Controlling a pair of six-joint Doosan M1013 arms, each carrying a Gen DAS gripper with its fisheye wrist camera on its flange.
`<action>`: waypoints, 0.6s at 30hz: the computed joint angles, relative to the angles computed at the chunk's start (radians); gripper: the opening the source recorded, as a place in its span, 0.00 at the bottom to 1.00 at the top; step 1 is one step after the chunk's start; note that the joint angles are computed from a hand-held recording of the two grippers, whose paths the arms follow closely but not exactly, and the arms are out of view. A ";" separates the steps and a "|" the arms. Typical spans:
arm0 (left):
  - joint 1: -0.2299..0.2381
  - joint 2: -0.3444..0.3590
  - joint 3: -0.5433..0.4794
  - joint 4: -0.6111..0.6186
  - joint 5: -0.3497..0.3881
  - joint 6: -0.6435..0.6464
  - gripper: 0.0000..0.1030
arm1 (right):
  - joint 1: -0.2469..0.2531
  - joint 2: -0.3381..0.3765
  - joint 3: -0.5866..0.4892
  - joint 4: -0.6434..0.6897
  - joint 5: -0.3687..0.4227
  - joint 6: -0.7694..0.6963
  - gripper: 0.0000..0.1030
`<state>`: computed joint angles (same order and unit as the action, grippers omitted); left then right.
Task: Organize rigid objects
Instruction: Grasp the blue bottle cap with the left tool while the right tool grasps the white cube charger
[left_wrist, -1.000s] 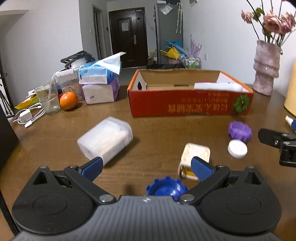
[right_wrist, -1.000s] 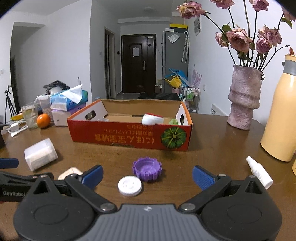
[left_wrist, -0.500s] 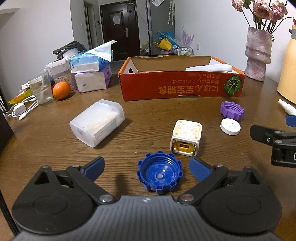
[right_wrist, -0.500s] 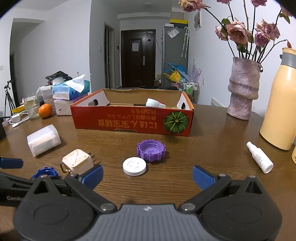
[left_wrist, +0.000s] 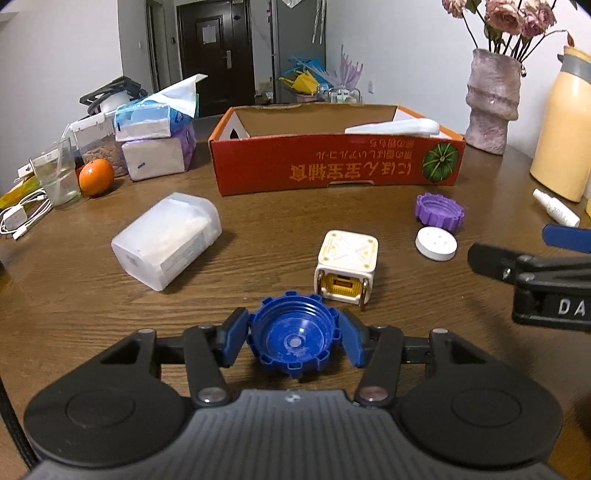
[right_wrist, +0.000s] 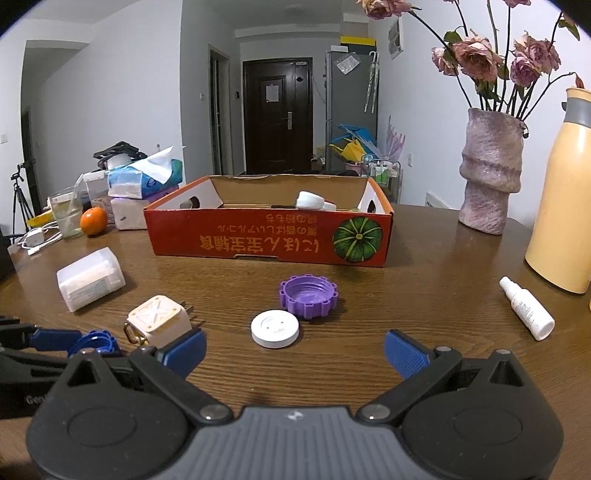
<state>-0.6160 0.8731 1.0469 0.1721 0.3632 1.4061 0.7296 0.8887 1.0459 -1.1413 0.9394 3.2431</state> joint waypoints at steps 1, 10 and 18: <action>0.000 -0.002 0.004 0.010 -0.008 -0.009 0.53 | 0.000 0.000 0.000 0.000 -0.005 0.000 1.00; 0.019 -0.018 0.027 0.132 -0.063 -0.152 0.53 | -0.003 0.017 -0.026 0.010 -0.049 -0.024 1.00; 0.044 -0.026 0.036 0.225 -0.081 -0.278 0.53 | -0.006 0.061 -0.108 0.067 -0.082 -0.132 1.00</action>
<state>-0.5715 0.8475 1.0829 0.3975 0.2825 1.1277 0.7235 0.9495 0.9381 -1.0746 0.8572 3.1110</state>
